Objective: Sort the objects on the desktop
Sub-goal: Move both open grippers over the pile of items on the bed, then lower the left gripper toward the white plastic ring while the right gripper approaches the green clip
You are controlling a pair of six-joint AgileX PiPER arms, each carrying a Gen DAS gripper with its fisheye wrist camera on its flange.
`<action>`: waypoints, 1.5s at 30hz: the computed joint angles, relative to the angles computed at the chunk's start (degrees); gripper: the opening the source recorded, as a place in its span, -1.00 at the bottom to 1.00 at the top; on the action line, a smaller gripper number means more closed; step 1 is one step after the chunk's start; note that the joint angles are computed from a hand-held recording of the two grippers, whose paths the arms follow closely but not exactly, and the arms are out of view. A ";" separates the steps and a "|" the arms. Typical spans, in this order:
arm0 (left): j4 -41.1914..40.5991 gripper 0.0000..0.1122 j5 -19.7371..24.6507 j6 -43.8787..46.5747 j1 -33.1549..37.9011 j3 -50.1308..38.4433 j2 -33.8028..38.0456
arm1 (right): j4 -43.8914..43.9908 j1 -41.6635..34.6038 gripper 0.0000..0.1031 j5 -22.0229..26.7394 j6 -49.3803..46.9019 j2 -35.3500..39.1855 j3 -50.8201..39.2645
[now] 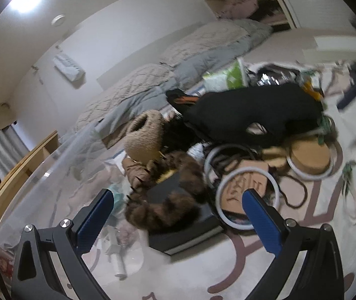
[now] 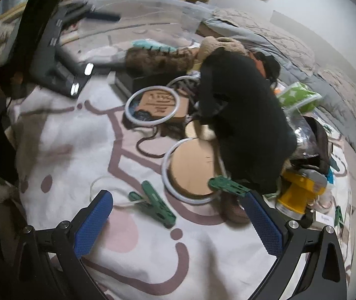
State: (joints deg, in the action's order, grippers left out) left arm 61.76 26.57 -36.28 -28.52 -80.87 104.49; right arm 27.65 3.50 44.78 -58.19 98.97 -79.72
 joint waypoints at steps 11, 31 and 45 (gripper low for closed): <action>-0.20 0.84 1.38 -1.25 -1.03 -2.74 5.10 | 5.29 -2.24 1.00 1.69 0.43 1.10 -3.61; -3.82 0.84 3.48 6.70 -1.57 -1.49 8.06 | 3.69 -3.38 1.00 1.00 6.88 1.80 -5.19; -19.57 0.84 -0.05 20.40 1.89 6.45 0.87 | -1.44 -3.92 1.00 -3.39 15.54 -1.21 -1.95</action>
